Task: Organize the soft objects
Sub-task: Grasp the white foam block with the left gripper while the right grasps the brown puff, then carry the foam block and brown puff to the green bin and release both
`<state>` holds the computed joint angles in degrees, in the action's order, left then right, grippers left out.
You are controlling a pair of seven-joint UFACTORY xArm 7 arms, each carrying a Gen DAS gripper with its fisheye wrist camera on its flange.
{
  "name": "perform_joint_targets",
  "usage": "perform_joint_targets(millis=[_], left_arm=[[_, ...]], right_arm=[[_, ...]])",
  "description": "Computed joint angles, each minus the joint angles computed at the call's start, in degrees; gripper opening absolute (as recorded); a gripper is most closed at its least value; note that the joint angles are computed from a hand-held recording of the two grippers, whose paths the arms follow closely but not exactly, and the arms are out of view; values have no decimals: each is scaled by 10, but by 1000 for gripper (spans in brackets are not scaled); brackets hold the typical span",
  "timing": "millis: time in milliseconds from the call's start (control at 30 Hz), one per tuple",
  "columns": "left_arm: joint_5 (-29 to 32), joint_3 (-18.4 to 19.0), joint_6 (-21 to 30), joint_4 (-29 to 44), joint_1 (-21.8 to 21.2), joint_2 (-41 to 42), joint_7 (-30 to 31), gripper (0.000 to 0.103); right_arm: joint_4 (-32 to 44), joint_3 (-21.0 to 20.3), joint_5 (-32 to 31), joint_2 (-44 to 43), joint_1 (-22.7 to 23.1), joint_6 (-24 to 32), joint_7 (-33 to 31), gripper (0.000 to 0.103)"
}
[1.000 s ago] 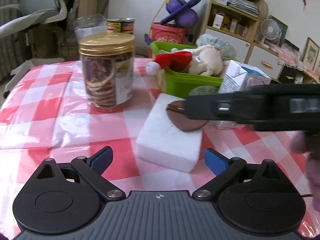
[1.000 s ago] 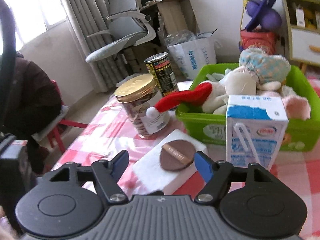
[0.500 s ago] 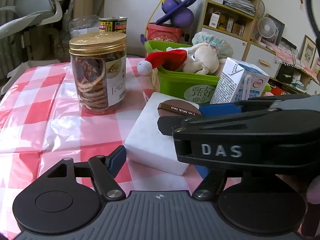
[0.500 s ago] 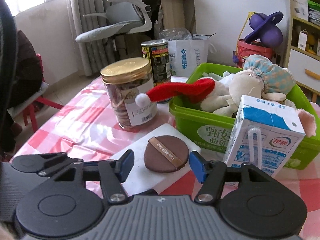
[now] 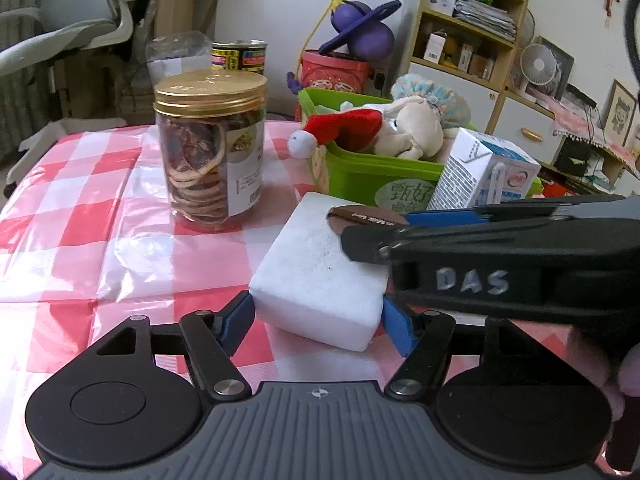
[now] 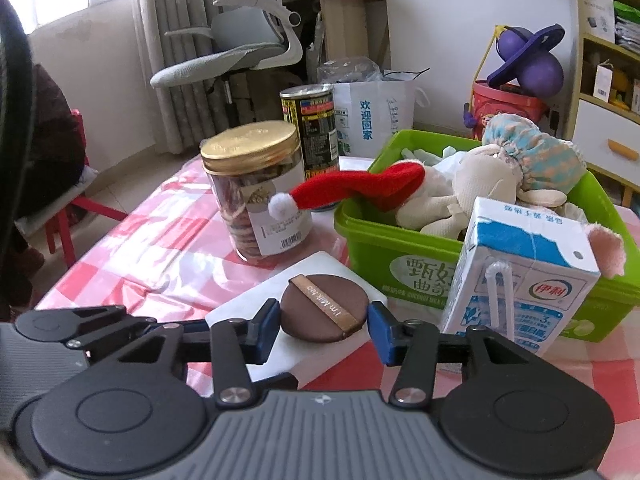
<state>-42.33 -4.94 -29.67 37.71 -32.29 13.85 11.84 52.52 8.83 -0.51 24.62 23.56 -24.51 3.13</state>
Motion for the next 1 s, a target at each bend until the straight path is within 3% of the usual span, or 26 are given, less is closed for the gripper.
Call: perform_joint_targets(millis=[200, 400, 533, 700, 900, 1000], left_arm=[[2, -5, 1, -20, 10, -24, -12, 68], [30, -19, 1, -50, 35, -61, -51, 67], [40, -30, -2, -67, 48, -85, -73, 67], [129, -40, 18, -95, 85, -124, -147, 67], [127, -54, 18, -113, 103, -154, -160, 66], [164, -53, 15, -121, 115, -169, -196, 66]], right_arm=[[-13, 63, -86, -15, -84, -9, 74, 31], [-38, 94, -185, -44, -144, -34, 171, 31], [-58, 86, -232, -70, -157, -56, 229, 31], [-78, 64, -285, -99, -163, -88, 290, 31], [-97, 36, -328, -122, -163, -118, 345, 31], [-105, 24, -341, -132, -163, -132, 362, 31]])
